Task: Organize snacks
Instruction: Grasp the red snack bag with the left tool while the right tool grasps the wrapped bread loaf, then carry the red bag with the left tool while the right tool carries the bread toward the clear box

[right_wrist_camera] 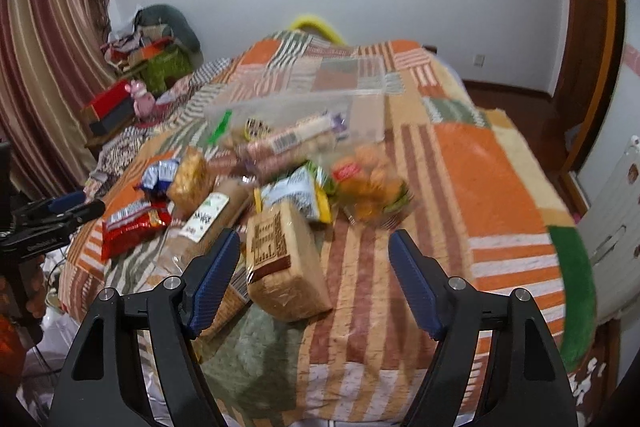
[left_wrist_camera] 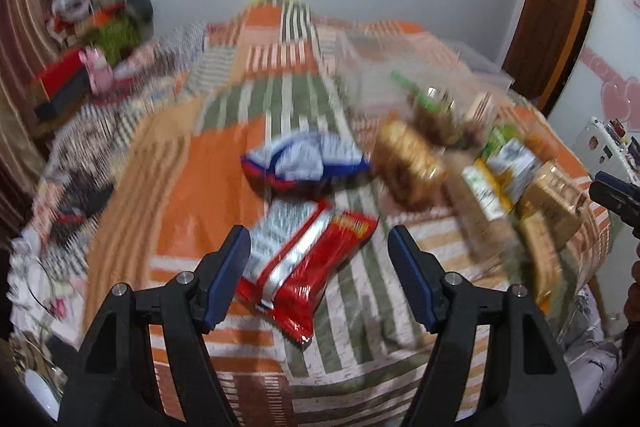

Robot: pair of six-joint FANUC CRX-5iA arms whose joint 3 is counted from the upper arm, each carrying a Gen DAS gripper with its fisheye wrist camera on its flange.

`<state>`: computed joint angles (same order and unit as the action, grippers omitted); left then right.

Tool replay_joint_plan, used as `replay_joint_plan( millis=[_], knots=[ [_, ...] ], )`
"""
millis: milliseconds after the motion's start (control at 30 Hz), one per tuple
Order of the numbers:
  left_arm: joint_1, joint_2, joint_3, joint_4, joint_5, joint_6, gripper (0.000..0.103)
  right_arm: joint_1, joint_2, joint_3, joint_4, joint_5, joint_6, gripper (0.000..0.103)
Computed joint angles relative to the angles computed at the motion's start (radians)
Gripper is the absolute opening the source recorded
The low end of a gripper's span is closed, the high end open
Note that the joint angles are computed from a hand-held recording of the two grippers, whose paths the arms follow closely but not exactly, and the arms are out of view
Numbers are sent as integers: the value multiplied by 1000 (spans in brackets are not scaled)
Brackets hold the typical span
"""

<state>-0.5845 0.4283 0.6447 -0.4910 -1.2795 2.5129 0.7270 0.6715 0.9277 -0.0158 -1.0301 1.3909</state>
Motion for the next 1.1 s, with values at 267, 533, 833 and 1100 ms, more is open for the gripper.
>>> replay_joint_plan(
  millis=[267, 533, 833, 1100],
  knots=[
    [65, 32, -30, 87, 24, -63, 81, -12, 125, 206, -52, -175, 15, 74],
    [101, 70, -20, 129, 41, -142, 93, -16, 186, 316, -72, -256, 49, 65],
    [111, 88, -34, 173, 77, -165, 92, -16, 352, 611, -89, -437, 52, 38],
    [92, 98, 0, 168, 52, -175, 67, -12, 279, 474, -71, -354, 54, 35]
  ],
)
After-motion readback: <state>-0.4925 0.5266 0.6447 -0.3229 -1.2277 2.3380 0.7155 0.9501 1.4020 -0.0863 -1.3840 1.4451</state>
